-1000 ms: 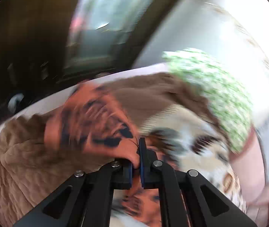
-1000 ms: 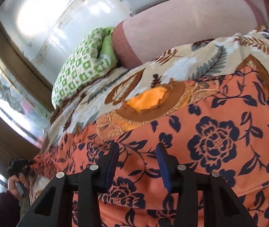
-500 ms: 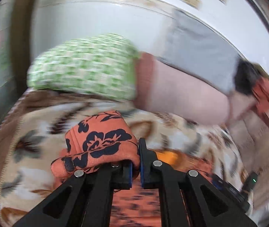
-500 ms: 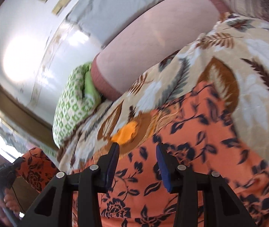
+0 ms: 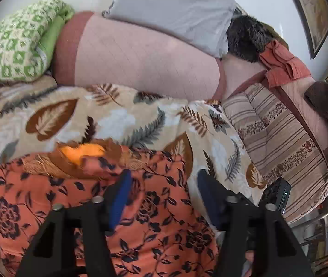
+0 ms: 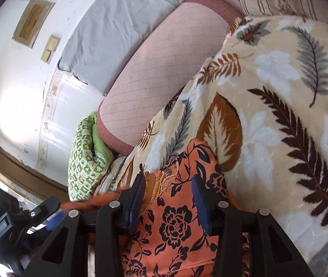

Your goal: Fold small clothes

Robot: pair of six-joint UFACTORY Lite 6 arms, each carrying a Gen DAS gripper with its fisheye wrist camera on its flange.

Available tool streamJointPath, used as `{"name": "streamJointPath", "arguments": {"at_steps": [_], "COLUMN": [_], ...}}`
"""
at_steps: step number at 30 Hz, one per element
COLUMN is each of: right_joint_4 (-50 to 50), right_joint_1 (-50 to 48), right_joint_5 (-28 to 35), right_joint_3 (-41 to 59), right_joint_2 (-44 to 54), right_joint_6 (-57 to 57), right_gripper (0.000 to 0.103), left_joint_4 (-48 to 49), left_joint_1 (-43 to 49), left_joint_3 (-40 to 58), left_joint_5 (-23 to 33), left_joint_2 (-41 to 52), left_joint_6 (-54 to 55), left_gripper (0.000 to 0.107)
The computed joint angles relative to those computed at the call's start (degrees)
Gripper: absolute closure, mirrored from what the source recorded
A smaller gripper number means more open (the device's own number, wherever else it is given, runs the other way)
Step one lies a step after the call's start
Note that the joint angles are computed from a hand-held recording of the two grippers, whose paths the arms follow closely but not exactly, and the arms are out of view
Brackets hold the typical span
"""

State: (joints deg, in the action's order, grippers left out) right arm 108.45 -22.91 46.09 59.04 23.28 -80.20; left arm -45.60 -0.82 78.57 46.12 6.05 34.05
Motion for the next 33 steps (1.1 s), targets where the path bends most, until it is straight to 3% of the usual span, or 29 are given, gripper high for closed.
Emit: {"name": "streamJointPath", "arguments": {"at_steps": [2, 6, 10, 14, 16, 18, 21, 27, 31, 33], "right_joint_4": [-0.6, 0.3, -0.7, -0.6, 3.5, 6.9, 2.8, -4.2, -1.0, 7.3], "right_joint_1": [-0.5, 0.9, 4.1, 11.9, 17.9, 22.5, 27.5, 35.1, 30.1, 26.6], "right_joint_5": [1.2, 0.0, -2.2, -9.6, -15.5, -15.3, -8.5, -17.0, -20.1, -22.2], "right_joint_3": [0.3, -0.4, -0.4, -1.6, -3.8, -6.0, -4.2, 7.5, 4.7, -0.2], "right_joint_2": [0.7, -0.1, -1.4, -5.9, -10.3, -13.2, -11.0, 3.8, 2.9, -1.0], "right_joint_6": [1.2, 0.6, -0.9, -5.8, -13.9, -21.3, -18.6, -4.8, -3.4, -9.4], "right_gripper": [0.048, 0.048, 0.048, 0.048, 0.048, 0.048, 0.048, 0.048, 0.052, 0.052], "left_joint_4": [-4.1, -10.7, -11.2, -11.5, -14.8, -21.5, -25.7, -29.0, -27.6, -24.4], "left_joint_1": [4.1, 14.6, 23.4, 29.9, 32.4, 34.2, 33.3, 26.9, 26.6, 26.8], "left_joint_3": [0.0, -5.7, -16.2, -23.3, -25.8, -28.2, -30.4, -34.7, -34.6, -33.9], "left_joint_5": [1.0, 3.9, -2.2, -11.0, -15.2, -17.1, -20.3, -30.8, -31.6, -31.0], "left_joint_2": [0.0, -3.1, -5.5, -0.9, 0.9, 1.9, 2.7, 0.2, 0.3, 0.7], "left_joint_6": [3.8, 11.9, 19.2, 23.0, 26.5, 34.0, 40.0, 48.2, 47.6, 44.5], "left_gripper": [0.035, 0.032, 0.032, 0.032, 0.032, 0.032, 0.033, 0.032, 0.032, 0.032]}}
